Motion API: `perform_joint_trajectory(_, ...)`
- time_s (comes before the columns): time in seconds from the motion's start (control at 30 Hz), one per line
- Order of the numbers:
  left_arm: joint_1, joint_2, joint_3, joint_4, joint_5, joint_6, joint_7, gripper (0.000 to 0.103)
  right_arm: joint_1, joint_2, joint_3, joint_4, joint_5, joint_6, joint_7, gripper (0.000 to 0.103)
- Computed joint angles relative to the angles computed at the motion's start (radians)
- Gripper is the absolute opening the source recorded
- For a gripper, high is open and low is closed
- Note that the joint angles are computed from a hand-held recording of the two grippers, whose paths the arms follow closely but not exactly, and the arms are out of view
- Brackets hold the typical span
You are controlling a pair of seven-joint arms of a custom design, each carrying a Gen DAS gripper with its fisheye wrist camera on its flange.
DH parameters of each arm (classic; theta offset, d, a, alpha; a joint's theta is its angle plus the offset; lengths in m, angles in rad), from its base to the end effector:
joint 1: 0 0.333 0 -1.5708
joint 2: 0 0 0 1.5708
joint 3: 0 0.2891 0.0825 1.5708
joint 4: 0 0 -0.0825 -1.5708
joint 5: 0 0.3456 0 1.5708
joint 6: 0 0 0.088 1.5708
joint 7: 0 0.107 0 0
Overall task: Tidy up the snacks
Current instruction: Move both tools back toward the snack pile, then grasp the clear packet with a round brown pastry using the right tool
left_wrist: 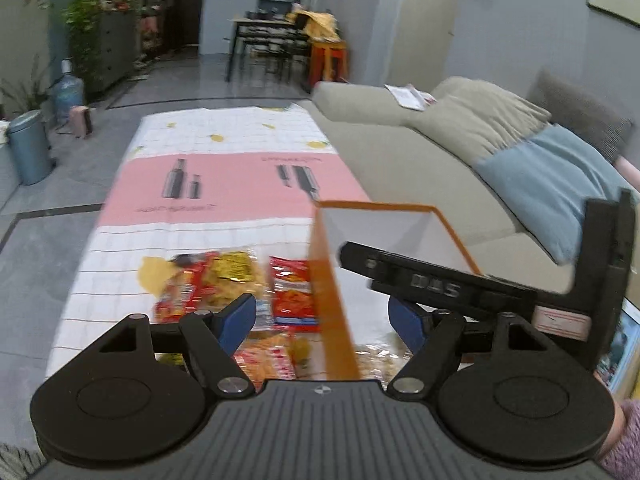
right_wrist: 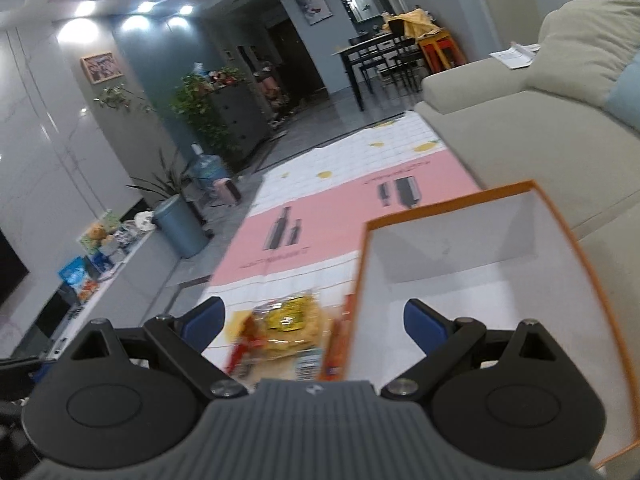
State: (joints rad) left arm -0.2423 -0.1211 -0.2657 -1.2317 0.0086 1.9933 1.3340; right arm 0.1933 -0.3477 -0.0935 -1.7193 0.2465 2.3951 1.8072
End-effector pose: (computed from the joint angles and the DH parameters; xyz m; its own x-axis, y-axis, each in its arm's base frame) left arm 0.3952 -0.2374 0.8552 -0.3399 -0.9297 0.1421 -0.6424 0.1191 -0.7570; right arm 0.4382 0.0333 0.8011 0.0171 -0.8899 -0.4558 -0.5643 0.3677 -0.7391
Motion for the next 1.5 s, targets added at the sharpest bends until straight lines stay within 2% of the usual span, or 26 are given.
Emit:
perform_joint_trajectory(0.17, 0.039, -0.064, 0.027, -0.099, 0.003, 0.036, -0.029, 0.089, 0.004, 0.006, 0.044, 0.016, -0.046, 0.006, 0.051, 0.094)
perform_joint_trajectory(0.27, 0.073, -0.099, 0.039, -0.164, 0.014, 0.044, -0.043, 0.089, 0.029, -0.007, 0.052, -0.012, -0.055, 0.042, 0.020, 0.094)
perform_joint_trajectory(0.47, 0.135, -0.140, 0.082, -0.261, -0.025, 0.058, -0.046, 0.089, 0.058, -0.001, 0.088, -0.030, -0.116, 0.012, -0.006, 0.094)
perform_joint_trajectory(0.6, 0.167, -0.155, 0.092, -0.310, -0.035, 0.066, -0.050, 0.086, 0.115, -0.038, 0.079, -0.104, -0.076, 0.053, -0.096, 0.093)
perform_joint_trajectory(0.7, 0.177, -0.197, 0.087, -0.382, -0.005, 0.134, -0.007, 0.086, 0.164, -0.053, 0.074, -0.140, -0.053, 0.047, -0.199, 0.093)
perform_joint_trajectory(0.8, 0.176, -0.230, 0.090, -0.449, -0.027, 0.181, 0.038, 0.086, 0.167, -0.058, 0.100, -0.168, -0.083, 0.026, -0.213, 0.093)
perform_joint_trajectory(0.97, 0.187, -0.225, 0.086, -0.462, -0.059, 0.113, 0.007, 0.086, 0.158, -0.055, 0.122, -0.205, -0.137, -0.026, -0.226, 0.093)
perform_joint_trajectory(1.07, 0.193, -0.242, 0.088, -0.495, -0.059, 0.121, 0.011, 0.086, 0.142, -0.048, 0.127, -0.222, -0.162, -0.041, -0.189, 0.093)
perform_joint_trajectory(1.27, 0.200, -0.256, 0.101, -0.524, -0.081, 0.104, 0.026, 0.086, 0.141, -0.028, 0.101, -0.231, -0.089, -0.078, -0.116, 0.093)
perform_joint_trajectory(1.33, 0.203, -0.257, 0.102, -0.525, -0.086, 0.098, 0.028, 0.086, 0.136, -0.021, 0.105, -0.234, -0.088, -0.070, -0.098, 0.093)
perform_joint_trajectory(1.43, 0.209, -0.253, 0.102, -0.520, -0.084, 0.084, 0.025, 0.086, 0.136, 0.004, 0.111, -0.205, -0.094, -0.114, -0.093, 0.093)
perform_joint_trajectory(1.5, 0.213, -0.249, 0.107, -0.511, -0.090, 0.072, 0.026, 0.086, 0.140, 0.007, 0.107, -0.205, -0.061, -0.120, -0.075, 0.087)
